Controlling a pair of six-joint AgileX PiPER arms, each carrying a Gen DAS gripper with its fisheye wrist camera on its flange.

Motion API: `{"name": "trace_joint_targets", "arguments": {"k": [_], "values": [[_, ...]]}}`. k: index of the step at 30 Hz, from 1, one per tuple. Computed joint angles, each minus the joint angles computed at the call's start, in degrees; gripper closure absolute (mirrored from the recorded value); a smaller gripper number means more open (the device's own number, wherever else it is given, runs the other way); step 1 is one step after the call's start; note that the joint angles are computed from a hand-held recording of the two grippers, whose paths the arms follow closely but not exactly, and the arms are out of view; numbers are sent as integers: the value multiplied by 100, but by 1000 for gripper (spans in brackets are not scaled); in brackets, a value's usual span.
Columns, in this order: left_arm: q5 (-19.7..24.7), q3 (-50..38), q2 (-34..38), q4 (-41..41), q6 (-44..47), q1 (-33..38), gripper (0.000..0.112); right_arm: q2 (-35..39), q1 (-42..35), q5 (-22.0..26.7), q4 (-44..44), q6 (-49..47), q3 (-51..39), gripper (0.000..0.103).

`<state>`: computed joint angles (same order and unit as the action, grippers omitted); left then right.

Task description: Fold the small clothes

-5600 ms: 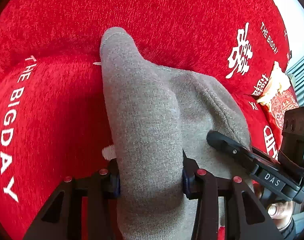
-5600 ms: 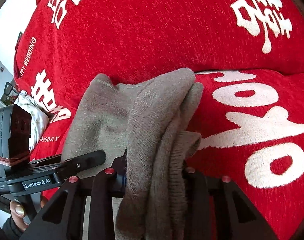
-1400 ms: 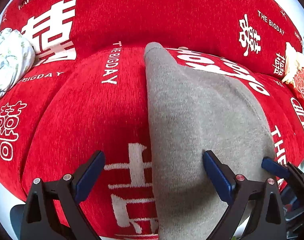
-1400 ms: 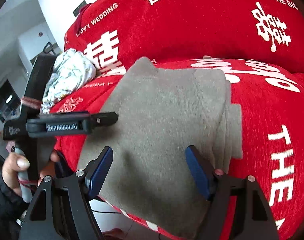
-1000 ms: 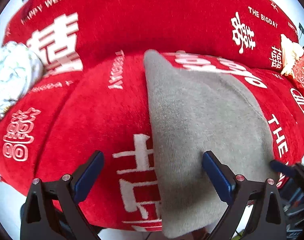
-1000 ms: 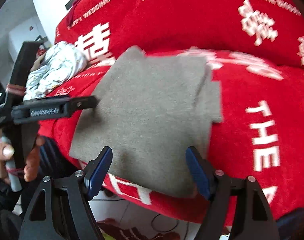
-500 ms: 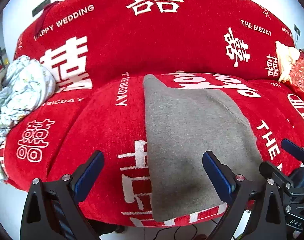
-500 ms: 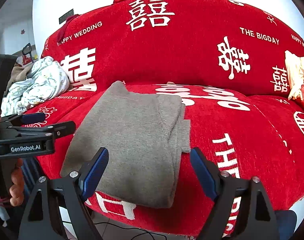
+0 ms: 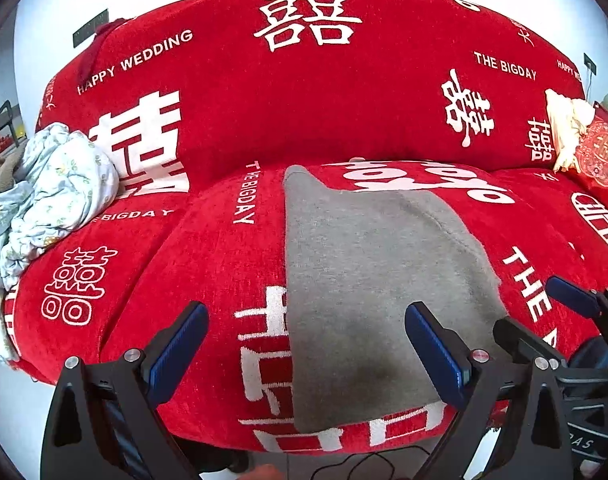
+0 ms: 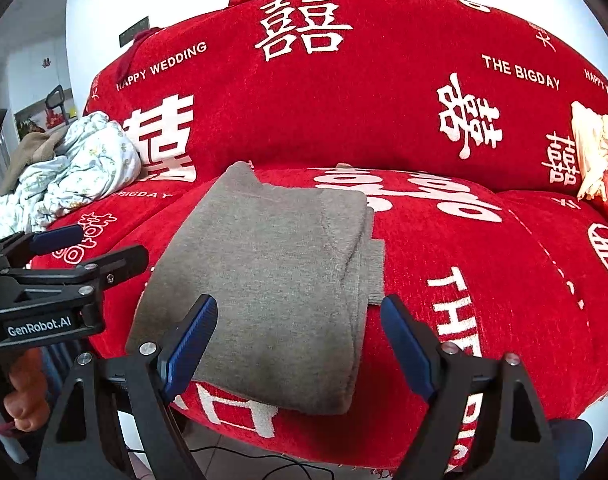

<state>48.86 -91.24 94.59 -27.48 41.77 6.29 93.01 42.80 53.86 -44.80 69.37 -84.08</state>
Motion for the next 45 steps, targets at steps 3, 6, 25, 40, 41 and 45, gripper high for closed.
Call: {"name": "trace_joint_targets", "arguments": {"k": [3, 6, 25, 40, 41, 45], "values": [[29, 27, -34, -86, 80, 24, 13, 7, 20, 52, -22, 37, -37, 17], [0, 66, -74, -92, 73, 11, 13, 0, 30, 87, -30, 55, -54, 17], [109, 19, -83, -196, 32, 95, 13, 87, 116, 246, -44, -118, -270, 17], [68, 66, -102, -74, -111, 70, 13, 111, 136, 267, -38, -126, -297, 17], [45, 81, -111, -69, -113, 67, 13, 115, 136, 270, -39, -128, -303, 17], [-13, 107, -127, -61, -116, 63, 13, 119, 122, 247, -17, -169, -303, 17]]}}
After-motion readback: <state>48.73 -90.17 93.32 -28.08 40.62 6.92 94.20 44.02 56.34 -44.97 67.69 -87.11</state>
